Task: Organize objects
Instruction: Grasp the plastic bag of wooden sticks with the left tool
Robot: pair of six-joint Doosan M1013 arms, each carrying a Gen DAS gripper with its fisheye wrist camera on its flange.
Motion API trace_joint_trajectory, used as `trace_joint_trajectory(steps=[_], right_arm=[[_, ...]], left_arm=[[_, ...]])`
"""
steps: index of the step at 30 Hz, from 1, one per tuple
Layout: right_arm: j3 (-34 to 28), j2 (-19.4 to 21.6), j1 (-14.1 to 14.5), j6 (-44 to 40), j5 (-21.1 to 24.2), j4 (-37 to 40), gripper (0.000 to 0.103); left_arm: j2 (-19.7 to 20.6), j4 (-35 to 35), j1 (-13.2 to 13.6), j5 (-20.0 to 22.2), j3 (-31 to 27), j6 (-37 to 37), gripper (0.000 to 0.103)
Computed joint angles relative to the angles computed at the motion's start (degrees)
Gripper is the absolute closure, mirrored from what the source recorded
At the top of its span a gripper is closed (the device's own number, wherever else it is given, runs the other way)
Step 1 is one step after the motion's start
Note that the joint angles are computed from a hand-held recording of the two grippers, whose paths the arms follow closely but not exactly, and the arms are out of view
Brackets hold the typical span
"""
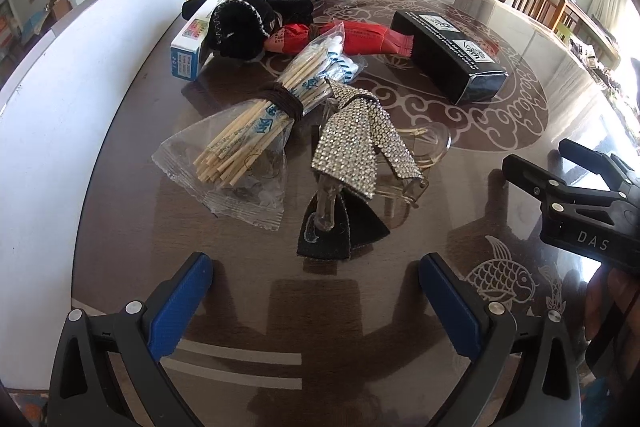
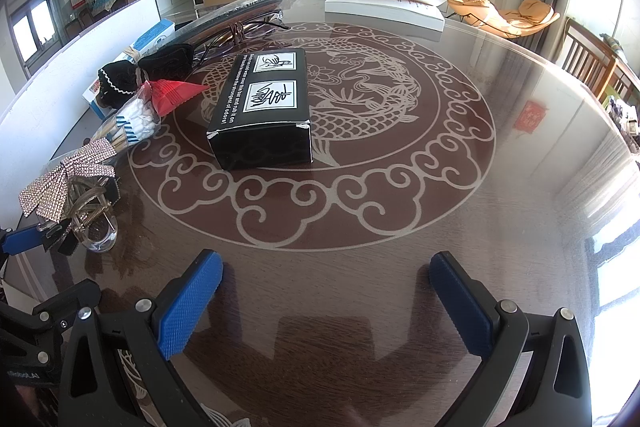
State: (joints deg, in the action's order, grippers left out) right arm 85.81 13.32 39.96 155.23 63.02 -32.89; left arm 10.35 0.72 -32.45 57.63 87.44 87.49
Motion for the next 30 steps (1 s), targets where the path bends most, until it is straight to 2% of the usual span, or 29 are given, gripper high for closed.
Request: trace_joint_trajectory(steps=[1,4,10,12,14,16,17,20,23,25,28,29,30], right_arm=[[0.0,0.0,0.0,0.0,0.0,0.0,0.0],[0.0,0.0,0.0,0.0,0.0,0.0,0.0],[0.0,0.0,-0.01,-0.01,0.0,0.01,0.0],[0.0,0.0,-0.01,-0.01,0.0,0.01,0.0],[0.0,0.0,-0.01,-0.01,0.0,0.01,0.0],[0.0,0.0,-0.01,-0.01,0.0,0.01,0.0],[0.0,0.0,-0.01,-0.01,0.0,0.01,0.0],[0.0,0.0,0.0,0.01,0.0,0.0,0.0],[0.0,0.0,0.0,0.01,0.0,0.0,0.0],[-0.01,0.01,0.0,0.02,-0.01,-0.01,0.0],[-0.02,0.01,0.0,0.02,-0.01,0.0,0.0],[-0.02,0.01,0.0,0.02,-0.01,0.0,0.0],[-0.02,0.01,0.0,0.02,-0.01,0.0,0.0]], left_arm=[[-0.11,-2.7,1.09,1.17,-0.29,2.02,0.0],[-1.78,-10.91,4.54,-0.04,0.35,7.19,0.0],[-2.49,-14.72,6.88,-2.92,-1.08,10.14,0.0],[-2.31,-14.34,6.88,-4.85,-1.7,10.01,0.0],[-1.65,-7.49,5.74,-6.61,-2.67,5.63,0.0],[-0.51,0.83,4.61,-6.19,-4.08,0.53,0.0],[-0.12,1.72,4.7,-6.5,-4.46,0.25,0.0],[1.64,-1.16,5.89,-6.71,-5.96,2.7,0.0],[4.68,-3.64,6.21,-3.65,-8.74,5.58,0.0],[6.45,-6.09,5.95,-1.36,-10.33,8.98,0.0],[7.46,-7.06,4.7,-1.51,-10.85,12.55,0.001],[7.88,-9.27,4.77,-1.0,-11.34,14.0,0.004],[8.45,-12.32,5.11,0.17,-12.08,15.38,0.018]])
